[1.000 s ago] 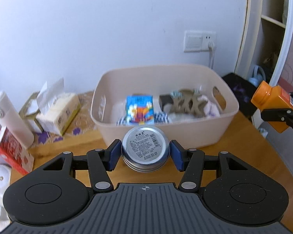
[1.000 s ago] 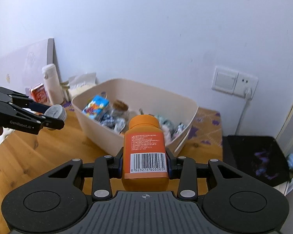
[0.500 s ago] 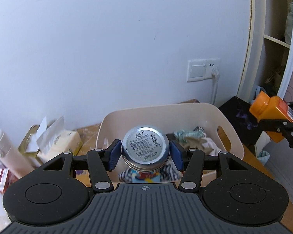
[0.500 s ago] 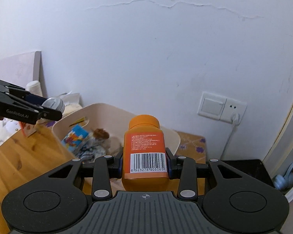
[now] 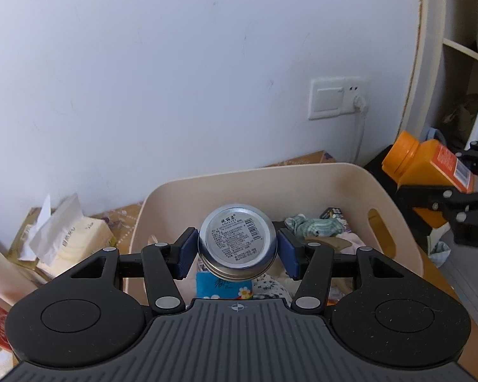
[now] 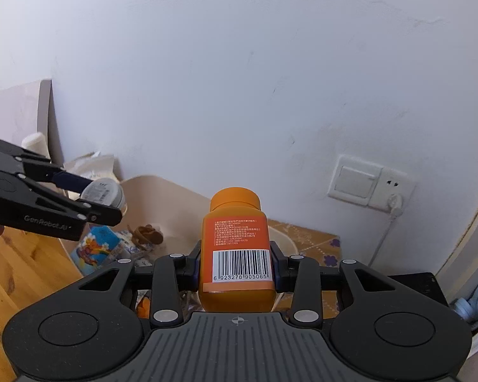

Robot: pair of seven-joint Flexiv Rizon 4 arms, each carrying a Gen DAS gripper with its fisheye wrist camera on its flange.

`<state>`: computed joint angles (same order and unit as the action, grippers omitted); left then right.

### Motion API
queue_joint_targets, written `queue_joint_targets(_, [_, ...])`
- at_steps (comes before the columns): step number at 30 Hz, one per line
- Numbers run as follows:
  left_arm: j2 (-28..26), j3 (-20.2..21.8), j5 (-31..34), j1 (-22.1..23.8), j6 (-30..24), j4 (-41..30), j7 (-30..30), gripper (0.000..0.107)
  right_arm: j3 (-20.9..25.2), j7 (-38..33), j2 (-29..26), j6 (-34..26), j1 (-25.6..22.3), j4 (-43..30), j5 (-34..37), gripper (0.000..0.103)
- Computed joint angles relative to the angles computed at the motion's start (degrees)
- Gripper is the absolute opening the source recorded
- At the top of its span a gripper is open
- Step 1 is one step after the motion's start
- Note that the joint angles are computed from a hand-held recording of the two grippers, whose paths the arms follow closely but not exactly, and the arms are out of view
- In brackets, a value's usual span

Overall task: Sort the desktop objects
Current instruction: 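Lift the tin and orange bottle and carry both over the basket, then open both tools to drop the tin and orange bottle into the basket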

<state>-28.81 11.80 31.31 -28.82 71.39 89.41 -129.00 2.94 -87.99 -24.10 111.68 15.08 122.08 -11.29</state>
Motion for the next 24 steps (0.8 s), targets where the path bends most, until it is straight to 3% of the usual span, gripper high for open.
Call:
queue_joint_targets(14, [-6.44, -0.78, -5.74, 1.54, -5.41, -4.99, 1.81, 0.055, 6.91, 4.42, -6.71, -10.37, -6.32, -8.34, -5.58, 0.037])
queue_joint_targets(21, [-7.65, -2.25, -9.29, 2.98, -7.18, -5.92, 3.36, 0.055, 13.72, 2.57, -9.23, -17.7, -11.36, -11.76, -6.51, 0.037])
queue_joint_targets(24, [-7.86, -2.3, -10.12, 2.98, -8.2, -6.24, 3.83, 0.062, 15.91, 0.93, -9.78, -18.62, -12.88, -12.4, -5.04, 0.037])
